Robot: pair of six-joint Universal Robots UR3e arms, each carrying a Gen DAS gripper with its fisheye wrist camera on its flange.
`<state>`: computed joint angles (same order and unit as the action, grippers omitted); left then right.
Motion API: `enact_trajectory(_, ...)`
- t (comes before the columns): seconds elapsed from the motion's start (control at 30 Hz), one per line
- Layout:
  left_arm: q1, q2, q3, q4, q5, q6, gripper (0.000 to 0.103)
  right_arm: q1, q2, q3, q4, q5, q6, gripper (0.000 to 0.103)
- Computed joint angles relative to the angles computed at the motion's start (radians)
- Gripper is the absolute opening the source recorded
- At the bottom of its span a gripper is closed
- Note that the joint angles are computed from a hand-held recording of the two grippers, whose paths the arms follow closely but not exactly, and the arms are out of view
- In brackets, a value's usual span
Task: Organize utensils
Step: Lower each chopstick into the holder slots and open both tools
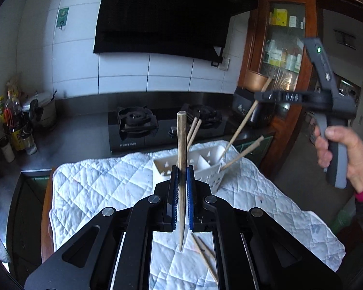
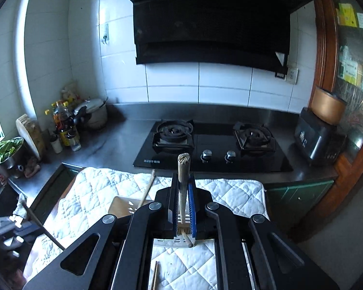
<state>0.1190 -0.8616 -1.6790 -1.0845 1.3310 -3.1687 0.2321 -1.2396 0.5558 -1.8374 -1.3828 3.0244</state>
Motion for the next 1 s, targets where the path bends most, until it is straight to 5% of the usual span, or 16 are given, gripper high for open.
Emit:
enact_trajectory(0.5, -0.27, -0.475, 0.32, 0.375, 0.356, -0.078, 0.005, 0.01, -0.031, 0.25, -0.126, -0.023, -0.042, 0.007)
enact_trajectory(1.0, -0.136, -0.512, 0.17, 0.417, 0.208, -0.134, 0.005, 0.017, -0.062, 0.305, -0.15, -0.037, -0.071, 0.008)
